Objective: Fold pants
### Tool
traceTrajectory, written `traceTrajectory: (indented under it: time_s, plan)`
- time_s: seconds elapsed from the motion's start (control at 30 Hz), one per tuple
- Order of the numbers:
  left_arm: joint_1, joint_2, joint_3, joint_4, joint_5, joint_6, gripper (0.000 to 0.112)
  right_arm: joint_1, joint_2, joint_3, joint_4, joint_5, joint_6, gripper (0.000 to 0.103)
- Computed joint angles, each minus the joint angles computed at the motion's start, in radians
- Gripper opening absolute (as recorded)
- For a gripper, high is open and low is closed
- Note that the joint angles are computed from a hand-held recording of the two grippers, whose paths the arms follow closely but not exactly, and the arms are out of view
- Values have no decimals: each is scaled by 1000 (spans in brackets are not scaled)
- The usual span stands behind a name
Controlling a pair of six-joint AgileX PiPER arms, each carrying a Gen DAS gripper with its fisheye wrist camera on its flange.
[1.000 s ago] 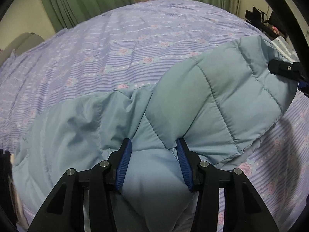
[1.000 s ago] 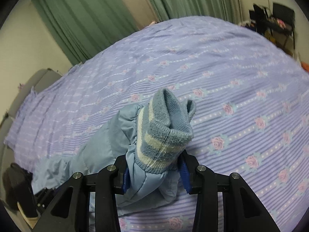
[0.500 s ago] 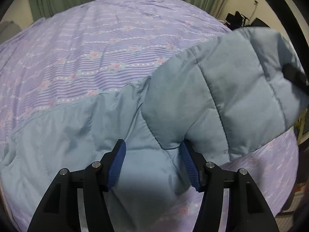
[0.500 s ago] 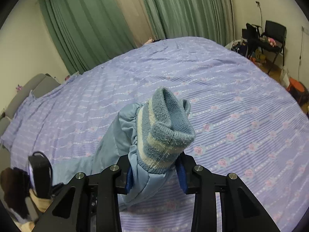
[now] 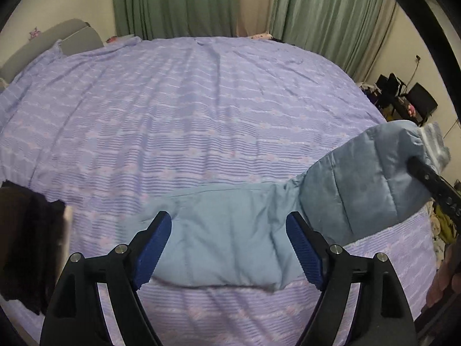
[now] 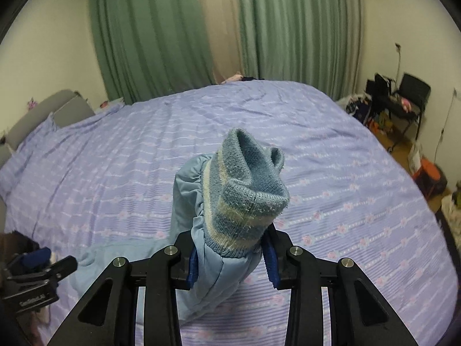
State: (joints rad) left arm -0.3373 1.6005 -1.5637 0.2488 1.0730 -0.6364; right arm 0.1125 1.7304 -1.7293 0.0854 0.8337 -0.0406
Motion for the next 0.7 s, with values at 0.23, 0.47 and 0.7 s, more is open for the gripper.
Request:
traceTrajectory:
  time_s: [0.23,0.47,0.7]
  plan:
    - [137,-179,107,-125,26,129,82,194,9,-104,-179,112,120,37]
    - [294,-313,187,-173,54,240,86,382,29,-154,-307,191,195,37]
    - [405,-408,334,-194,24,311,86,565,159,-207,-454,231,248,37]
